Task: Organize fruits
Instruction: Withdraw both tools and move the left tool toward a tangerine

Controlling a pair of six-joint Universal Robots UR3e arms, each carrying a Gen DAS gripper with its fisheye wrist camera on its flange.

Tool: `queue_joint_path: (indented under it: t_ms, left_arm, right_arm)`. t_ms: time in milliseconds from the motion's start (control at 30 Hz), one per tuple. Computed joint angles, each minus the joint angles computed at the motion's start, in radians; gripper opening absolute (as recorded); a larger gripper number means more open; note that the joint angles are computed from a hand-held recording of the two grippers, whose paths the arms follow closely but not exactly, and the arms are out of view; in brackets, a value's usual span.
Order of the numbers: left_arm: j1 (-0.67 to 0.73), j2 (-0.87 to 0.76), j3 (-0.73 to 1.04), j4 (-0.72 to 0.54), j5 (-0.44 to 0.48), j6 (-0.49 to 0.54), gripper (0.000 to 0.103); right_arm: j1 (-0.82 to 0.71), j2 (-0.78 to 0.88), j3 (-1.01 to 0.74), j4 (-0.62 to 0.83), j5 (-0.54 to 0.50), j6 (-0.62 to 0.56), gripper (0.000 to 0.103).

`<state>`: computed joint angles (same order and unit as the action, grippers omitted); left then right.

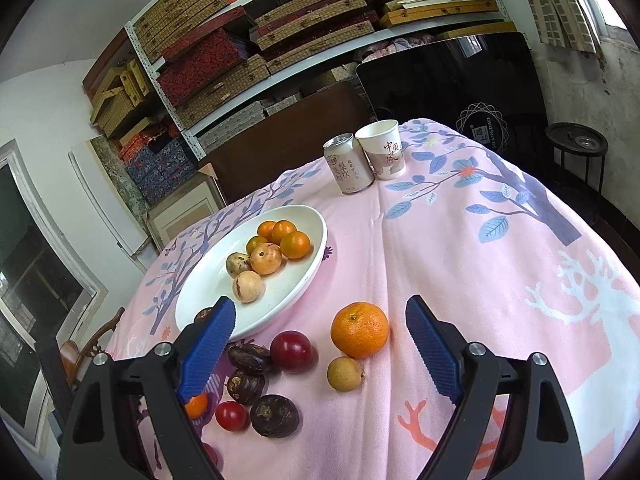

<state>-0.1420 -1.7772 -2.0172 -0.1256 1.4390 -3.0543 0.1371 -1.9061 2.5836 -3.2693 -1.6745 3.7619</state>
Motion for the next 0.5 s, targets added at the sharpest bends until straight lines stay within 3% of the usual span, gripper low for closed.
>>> queue_joint_path:
  t_ms: [67,200,367,500]
  left_arm:
    - [0.055,0.030,-0.023,-0.022,-0.084,-0.016,0.099]
    - [0.039,0.065,-0.068,-0.015,-0.120,0.017,0.099]
    - [-0.127,0.021,-0.074,0.046,0.043,0.093,0.099]
    - [-0.188,-0.018,-0.051,0.077,0.077,0.129,0.099]
  right_arm:
    - [-0.002,0.000,-0.001,0.001,0.004,-0.002,0.088]
    - [-0.003,-0.008,0.000,0.014,0.005,-0.005,0.088]
    - [-0.004,-0.011,-0.006,0.033,0.008,-0.001,0.088]
    - [0.003,0.000,-0.013,0.031,-0.001,0.005,0.088]
